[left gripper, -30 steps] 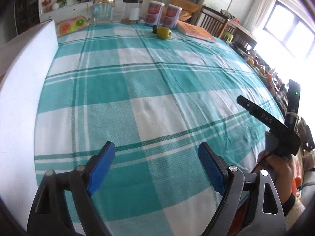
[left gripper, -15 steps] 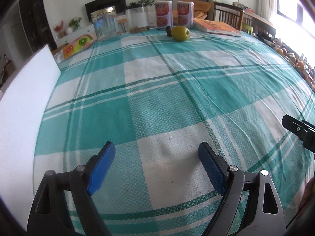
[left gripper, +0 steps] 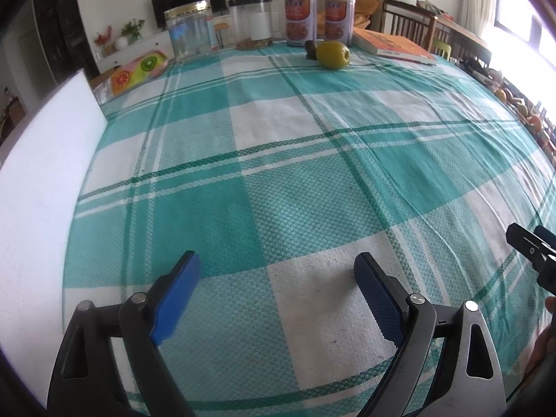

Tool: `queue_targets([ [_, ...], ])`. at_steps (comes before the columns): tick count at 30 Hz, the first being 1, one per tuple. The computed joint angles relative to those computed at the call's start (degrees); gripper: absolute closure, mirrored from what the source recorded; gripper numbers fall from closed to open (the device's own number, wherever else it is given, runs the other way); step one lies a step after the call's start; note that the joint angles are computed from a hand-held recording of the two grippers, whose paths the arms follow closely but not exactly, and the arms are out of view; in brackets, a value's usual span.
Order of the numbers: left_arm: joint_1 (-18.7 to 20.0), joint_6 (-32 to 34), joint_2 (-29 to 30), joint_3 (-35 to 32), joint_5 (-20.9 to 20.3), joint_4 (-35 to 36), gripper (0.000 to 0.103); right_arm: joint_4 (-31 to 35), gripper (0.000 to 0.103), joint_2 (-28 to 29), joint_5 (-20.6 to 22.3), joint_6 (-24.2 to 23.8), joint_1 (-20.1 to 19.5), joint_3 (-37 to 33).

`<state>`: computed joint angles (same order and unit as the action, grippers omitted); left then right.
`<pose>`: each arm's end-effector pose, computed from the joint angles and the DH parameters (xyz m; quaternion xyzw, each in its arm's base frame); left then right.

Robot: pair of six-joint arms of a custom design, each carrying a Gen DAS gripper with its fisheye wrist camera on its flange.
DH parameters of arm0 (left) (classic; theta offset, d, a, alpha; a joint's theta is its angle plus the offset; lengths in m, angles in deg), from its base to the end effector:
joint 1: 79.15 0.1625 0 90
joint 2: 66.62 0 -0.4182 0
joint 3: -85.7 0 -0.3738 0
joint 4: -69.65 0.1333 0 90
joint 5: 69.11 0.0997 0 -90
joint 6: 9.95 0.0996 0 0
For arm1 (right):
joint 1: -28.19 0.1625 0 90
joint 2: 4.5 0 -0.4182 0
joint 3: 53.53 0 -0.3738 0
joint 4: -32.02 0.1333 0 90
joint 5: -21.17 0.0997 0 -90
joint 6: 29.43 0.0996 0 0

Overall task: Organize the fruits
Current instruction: 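Withdraw both tools from the box and approach the yellow pear, then grasp the yellow pear with the right tool and lift it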

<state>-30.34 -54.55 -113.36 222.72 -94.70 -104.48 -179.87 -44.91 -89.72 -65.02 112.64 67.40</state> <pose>-0.0819 -0.4324 0.0398 0.0034 0.8454 -0.3290 0.4208 0.0474 -0.5234 0.0610 0.1766 -0.9052 0.2656 0.2808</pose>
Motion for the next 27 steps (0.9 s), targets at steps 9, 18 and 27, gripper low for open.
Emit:
queue_targets([
  [9,3.3,4.8,0.0,1.5,1.1,-9.9,0.011,13.7,0.000,-0.4,-0.8,-6.1,3.0,-6.2],
  [18,3.7,6.1,-0.1,1.6,0.2,-11.8,0.009,39.9,0.002,14.0,4.7,-0.4,9.5,-40.5],
  [27,3.9,5.9,-0.1,1.4,0.3,-11.4,0.007,53.8,0.028,28.1,6.9,4.8,10.8,-64.5],
])
